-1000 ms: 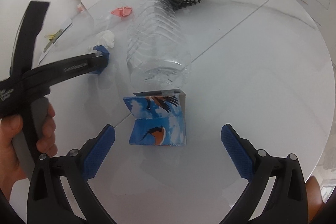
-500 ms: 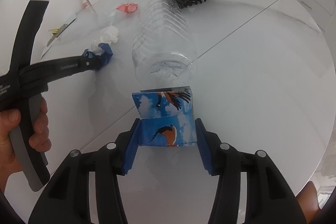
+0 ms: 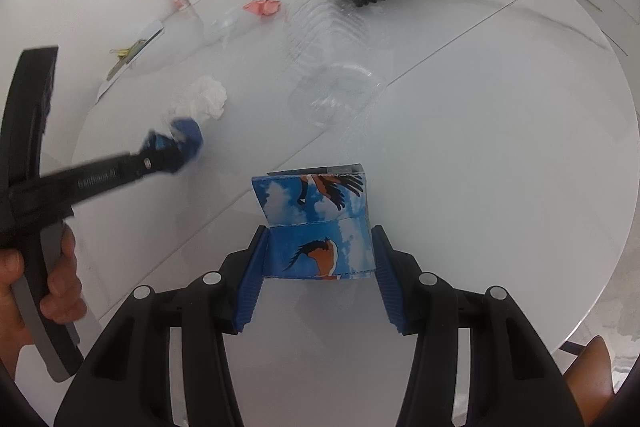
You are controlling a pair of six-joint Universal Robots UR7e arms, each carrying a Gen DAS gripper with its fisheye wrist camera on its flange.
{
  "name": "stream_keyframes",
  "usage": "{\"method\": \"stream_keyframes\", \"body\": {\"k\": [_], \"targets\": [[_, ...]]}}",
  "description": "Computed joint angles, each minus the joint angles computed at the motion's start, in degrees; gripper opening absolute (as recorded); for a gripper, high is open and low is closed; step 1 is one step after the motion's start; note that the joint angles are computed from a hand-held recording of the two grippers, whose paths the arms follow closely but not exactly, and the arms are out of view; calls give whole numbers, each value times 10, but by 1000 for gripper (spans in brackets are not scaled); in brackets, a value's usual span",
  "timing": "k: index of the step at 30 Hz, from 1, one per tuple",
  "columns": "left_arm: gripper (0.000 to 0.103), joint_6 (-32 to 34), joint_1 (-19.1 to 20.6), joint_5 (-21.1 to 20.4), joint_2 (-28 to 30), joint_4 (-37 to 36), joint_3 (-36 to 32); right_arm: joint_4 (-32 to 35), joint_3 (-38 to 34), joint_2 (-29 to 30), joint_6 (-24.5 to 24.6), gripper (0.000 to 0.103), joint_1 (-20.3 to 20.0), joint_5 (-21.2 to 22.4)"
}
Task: Collect trash
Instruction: 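Carry the blue cloth and bird-print box to the white bin and release both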
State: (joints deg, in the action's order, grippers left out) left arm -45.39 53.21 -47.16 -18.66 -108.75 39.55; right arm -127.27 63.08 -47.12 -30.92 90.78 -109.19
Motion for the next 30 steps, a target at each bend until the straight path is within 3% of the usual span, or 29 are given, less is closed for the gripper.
{"method": "stream_keyframes", "body": {"k": [8,16,22,30], "targets": [[16,-21,-11,-40,-56,-48,115,-15,48,-33,-11,52,7,11],[16,-22,-50,-6,-127,-89,221,-19,78,-63,-34,51,20,22],[16,-36,-97,12,-186,-89,303,-36,156,-128,-42,51,38,23],[16,-75,-150,7,-258,-57,418,-50,304,-235,-29,52,50,14]]}}
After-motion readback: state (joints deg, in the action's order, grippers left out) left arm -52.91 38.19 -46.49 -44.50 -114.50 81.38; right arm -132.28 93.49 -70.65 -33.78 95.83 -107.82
